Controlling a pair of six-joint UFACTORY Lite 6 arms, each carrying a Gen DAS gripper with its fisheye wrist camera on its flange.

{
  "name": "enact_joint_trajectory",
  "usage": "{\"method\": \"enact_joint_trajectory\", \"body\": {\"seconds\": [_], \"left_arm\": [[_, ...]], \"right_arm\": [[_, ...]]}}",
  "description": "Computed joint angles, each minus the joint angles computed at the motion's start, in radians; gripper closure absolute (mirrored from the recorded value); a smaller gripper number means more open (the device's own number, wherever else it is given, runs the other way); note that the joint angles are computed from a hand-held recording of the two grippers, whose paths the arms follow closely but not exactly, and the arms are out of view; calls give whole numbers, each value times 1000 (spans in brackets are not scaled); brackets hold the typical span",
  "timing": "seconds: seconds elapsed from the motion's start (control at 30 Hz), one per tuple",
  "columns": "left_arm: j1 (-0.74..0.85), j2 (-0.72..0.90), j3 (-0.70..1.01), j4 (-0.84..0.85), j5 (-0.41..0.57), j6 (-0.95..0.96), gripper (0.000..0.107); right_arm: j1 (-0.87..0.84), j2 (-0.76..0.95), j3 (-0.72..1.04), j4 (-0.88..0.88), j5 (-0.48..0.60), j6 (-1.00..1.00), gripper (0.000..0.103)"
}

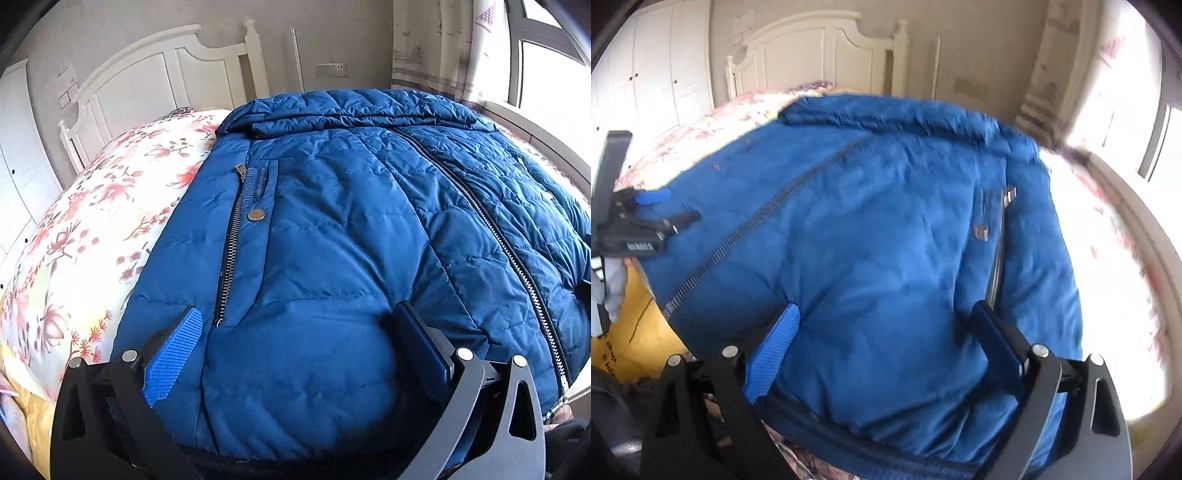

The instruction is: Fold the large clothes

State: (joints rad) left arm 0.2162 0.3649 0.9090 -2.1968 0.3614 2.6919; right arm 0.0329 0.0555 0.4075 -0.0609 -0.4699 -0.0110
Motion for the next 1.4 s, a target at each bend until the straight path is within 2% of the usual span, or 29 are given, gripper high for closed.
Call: {"method": "enact_joint_trajectory", "body": {"seconds": [0.03,0.13,0.2,0.27,0.33,0.4,0.43,0.63,0.7,0.8,0.87,1.0,1.1,1.17,1.27,1.33,1.4], "left_arm": [[2,-2,-2,1,2,1,8],[1,-3,-2,12,0,-12,8],[2,-2,-1,20,2,-20,8],[5,1,2,39,7,-38,8],[13,9,11,72,14,-66,8],[22,15,16,106,27,-95,8],[27,16,16,117,34,-101,8],[52,21,23,216,60,-175,8],[76,11,33,328,77,-288,9],[217,16,76,560,249,-531,9],[289,57,143,650,299,-617,9],[452,206,359,857,449,-834,9],[511,294,465,944,541,-923,9],[510,298,452,953,545,-906,9],[484,265,385,927,542,-848,10],[466,250,362,930,549,-842,22],[437,201,301,892,483,-804,27]], "right_arm": [[-2,-1,-12,-1,-18,7,9],[15,-89,-27,99,73,-56,10],[26,-153,-71,195,40,-143,10],[1,-164,-89,194,14,-137,10],[-76,-76,-59,55,6,-21,9],[-128,-3,-57,-73,-67,80,6],[-139,9,-65,-96,-98,101,6],[-159,22,-52,-165,-83,156,3],[-157,25,-53,-163,-90,155,3],[-168,-24,-50,-212,-22,202,4],[-227,-100,-91,-312,-29,278,4],[-422,-190,-138,-493,-38,420,4],[-601,-165,-135,-751,-85,601,8],[-685,-129,-135,-894,-143,681,11],[-736,-79,-141,-966,-208,685,15],[-741,-74,-158,-969,-242,657,16],[-763,-71,-162,-1053,-277,707,30]]}}
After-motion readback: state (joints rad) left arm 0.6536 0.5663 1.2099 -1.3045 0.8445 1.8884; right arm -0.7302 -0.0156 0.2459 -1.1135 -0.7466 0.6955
